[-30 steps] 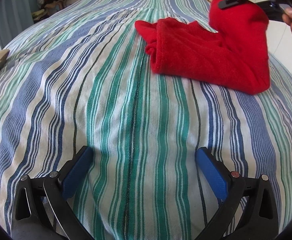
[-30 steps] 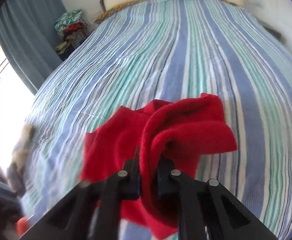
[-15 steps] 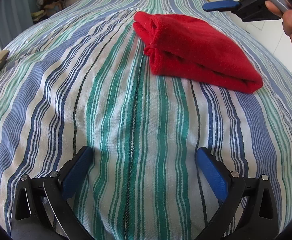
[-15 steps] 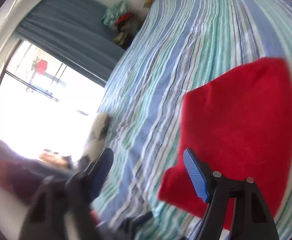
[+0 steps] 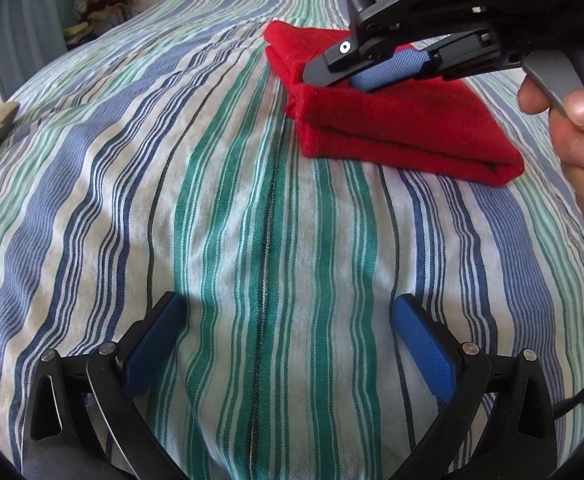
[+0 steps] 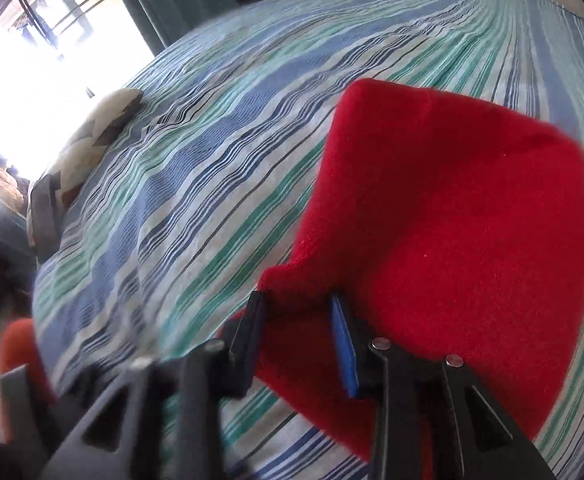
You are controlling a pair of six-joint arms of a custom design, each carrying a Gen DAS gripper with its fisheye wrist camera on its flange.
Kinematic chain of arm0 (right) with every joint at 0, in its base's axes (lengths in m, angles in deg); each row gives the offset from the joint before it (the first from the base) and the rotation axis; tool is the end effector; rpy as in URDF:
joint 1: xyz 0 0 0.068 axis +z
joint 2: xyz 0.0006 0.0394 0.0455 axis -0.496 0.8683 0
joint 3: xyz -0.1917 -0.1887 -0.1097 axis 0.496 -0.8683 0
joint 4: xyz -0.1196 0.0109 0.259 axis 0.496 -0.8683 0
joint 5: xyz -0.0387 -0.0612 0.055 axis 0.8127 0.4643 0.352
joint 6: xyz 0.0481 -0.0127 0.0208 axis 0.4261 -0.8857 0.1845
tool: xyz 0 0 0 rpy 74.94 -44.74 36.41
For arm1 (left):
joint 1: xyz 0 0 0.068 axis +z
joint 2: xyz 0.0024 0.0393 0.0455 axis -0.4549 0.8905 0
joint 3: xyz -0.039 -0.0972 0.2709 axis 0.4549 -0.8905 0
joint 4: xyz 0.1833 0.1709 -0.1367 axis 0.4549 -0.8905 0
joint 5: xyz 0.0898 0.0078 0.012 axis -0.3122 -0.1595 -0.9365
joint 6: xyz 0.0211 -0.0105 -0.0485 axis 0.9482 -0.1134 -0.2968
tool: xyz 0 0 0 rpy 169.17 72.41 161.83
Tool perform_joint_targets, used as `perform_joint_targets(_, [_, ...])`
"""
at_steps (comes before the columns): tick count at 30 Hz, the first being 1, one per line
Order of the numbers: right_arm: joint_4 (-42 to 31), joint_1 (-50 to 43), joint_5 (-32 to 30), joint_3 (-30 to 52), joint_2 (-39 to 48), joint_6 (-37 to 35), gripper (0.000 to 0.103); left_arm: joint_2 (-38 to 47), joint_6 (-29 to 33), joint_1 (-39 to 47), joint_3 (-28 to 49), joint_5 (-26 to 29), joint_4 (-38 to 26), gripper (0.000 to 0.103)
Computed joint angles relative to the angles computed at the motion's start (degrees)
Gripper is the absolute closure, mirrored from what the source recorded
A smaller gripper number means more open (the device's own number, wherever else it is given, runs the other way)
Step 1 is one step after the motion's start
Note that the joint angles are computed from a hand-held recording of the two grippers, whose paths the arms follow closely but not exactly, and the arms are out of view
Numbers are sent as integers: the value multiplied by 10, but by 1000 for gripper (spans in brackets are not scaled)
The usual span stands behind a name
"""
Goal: Fold small clothes
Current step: 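Fold the held end over the sweater and open the right gripper, then grasp the folded sweater bundle with the left gripper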
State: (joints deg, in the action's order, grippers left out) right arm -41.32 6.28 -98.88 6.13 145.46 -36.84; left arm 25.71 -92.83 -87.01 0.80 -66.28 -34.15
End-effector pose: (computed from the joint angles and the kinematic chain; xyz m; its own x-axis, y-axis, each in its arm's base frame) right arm 0.3585 0.2758 0.1181 -0.6079 -0.6848 -0.4019 -0.7921 0.5584 0.2467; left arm 0.1405 -0.2030 0.0646 -0.7528 -0.3168 -0.5770 -0.3453 0.9363 -0.0637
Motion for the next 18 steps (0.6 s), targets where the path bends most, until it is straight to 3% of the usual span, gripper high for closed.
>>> perform_joint_targets(8, [115,-66,-7,-156,-155,-3,66,0,-1,-1,0,0,-2,0])
perform_joint_targets(10, [151,-84,12,-189,-159,0,66,1,-1,-1,2,0,-4,0])
perform_joint_targets(13, [135,-110,26,-184,-97,10,66,1,-2,-2,3,-1,-4,0])
perform_joint_targets(16, [202,-115,25,-238,-110,11,65,-22,5,2,-5,16,-9,1])
perform_joint_targets(18, [190,-122,4,-240,-126,27,56,-78,27,16,-17,50,-26,2])
